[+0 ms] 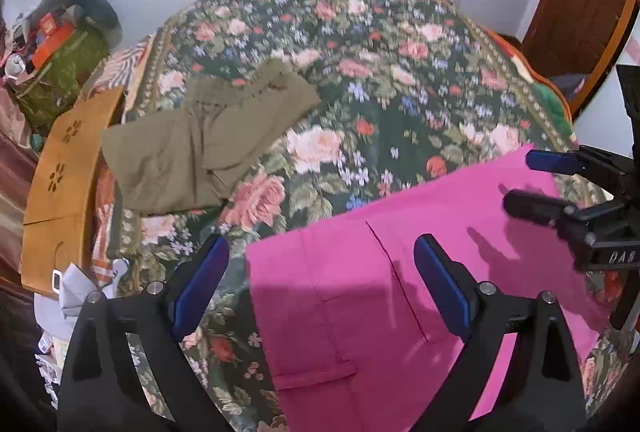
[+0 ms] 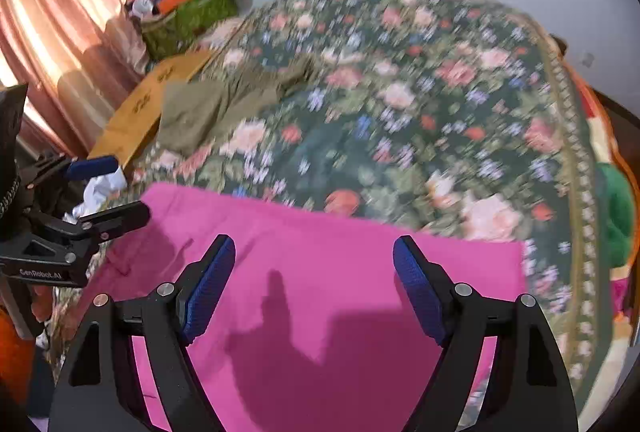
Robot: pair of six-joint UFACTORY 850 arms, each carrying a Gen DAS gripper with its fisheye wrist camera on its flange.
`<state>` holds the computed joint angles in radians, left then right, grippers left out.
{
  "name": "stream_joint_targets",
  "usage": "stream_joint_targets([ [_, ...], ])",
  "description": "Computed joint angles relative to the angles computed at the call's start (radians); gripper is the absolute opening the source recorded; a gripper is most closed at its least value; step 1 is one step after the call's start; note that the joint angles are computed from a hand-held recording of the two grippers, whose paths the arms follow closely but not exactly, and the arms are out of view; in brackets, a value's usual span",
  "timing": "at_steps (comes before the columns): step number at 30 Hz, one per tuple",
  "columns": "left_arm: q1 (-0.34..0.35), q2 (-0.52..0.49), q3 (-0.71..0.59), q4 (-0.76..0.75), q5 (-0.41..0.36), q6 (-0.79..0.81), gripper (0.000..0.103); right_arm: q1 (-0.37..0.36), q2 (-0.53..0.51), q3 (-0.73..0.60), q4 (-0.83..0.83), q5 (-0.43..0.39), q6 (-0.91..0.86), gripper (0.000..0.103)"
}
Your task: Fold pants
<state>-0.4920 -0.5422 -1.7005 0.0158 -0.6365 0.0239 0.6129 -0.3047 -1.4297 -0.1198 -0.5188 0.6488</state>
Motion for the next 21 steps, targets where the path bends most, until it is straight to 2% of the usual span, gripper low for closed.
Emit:
stream_joint_targets([
  [3,-0.008,-0.030,-0.016,0.032,-0.026,-0.019,0.094,-0.007,-0.037,-0.015,0.112,-0.025,-0.098,0.079],
  [7,-0.009,-0.070,-0.038,0.010,-0.073,0.009,0.094,-0.036,-0.102,-0.045,0.355,-0.122,-0.301,0.080],
  [9,-0.009,-0.085,-0.042,0.008,-0.093,0.009,0.095,-0.035,-0.086,-0.012,0.372,-0.082,-0.319,0.083],
  [13,-0.001,-0.071,-0.011,-0.015,-0.080,0.022,0.100,-0.023,-0.065,0.011,0.356,-0.089,-0.339,0.086],
  [21,0.010,0.011,0.105,-0.044,-0.042,0.044,0.100,-0.003,0.019,0.107,0.333,-0.068,-0.293,0.089],
])
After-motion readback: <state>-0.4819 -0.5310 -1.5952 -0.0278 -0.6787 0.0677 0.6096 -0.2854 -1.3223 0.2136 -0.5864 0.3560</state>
